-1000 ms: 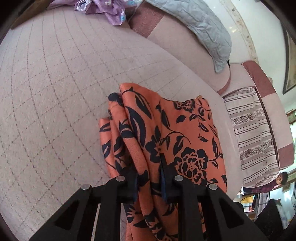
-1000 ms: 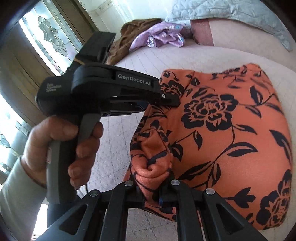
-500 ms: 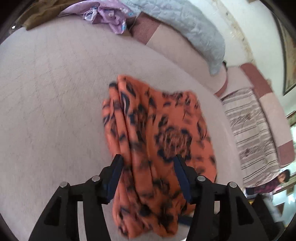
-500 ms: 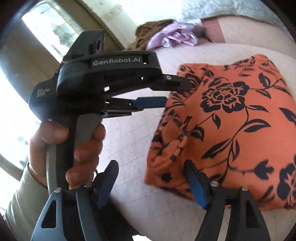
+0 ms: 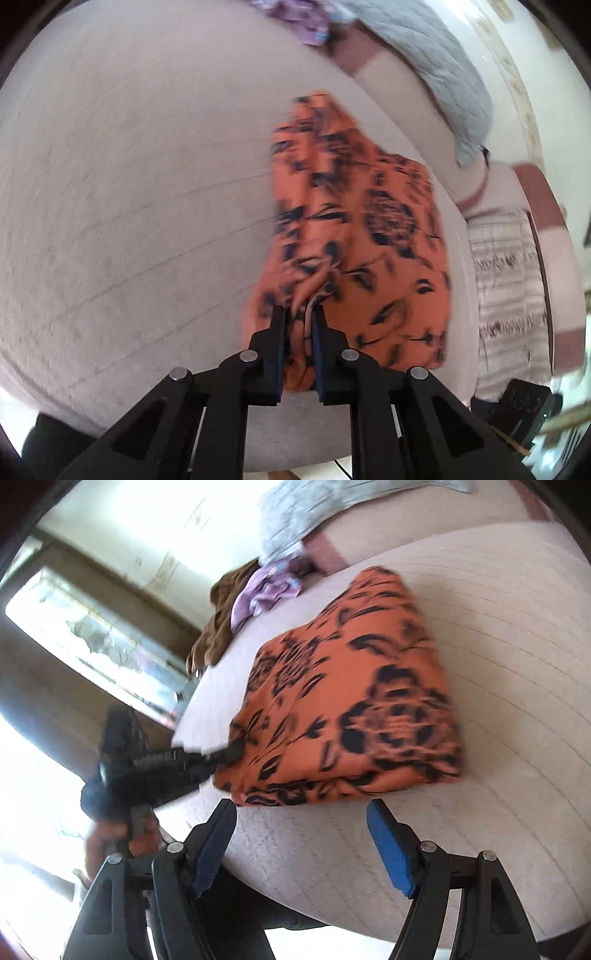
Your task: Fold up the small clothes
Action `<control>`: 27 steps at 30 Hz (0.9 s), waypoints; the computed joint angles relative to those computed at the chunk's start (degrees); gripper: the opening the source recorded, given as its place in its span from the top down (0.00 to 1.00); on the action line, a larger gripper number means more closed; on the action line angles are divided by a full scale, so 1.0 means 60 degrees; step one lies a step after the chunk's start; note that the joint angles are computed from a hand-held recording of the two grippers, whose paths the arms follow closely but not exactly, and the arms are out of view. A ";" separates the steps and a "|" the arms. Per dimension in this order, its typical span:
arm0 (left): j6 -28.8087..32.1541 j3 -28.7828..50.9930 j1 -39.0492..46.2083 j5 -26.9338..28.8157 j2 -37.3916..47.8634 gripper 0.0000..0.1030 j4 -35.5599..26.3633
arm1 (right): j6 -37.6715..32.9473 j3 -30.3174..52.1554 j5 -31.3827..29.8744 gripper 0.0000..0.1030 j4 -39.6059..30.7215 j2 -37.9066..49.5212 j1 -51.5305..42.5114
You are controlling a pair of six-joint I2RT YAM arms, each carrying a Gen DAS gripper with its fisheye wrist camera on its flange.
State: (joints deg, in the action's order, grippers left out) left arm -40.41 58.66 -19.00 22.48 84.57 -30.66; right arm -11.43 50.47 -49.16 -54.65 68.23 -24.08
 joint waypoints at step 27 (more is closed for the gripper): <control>0.1117 0.3540 -0.2331 -0.4771 0.2551 0.53 -0.1977 | 0.0930 0.4693 0.0092 0.60 -0.0426 0.6162 0.0241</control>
State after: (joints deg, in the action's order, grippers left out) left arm -33.71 79.90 -32.98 -6.14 99.88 -42.52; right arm -5.85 78.63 -48.61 -57.20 105.20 -22.63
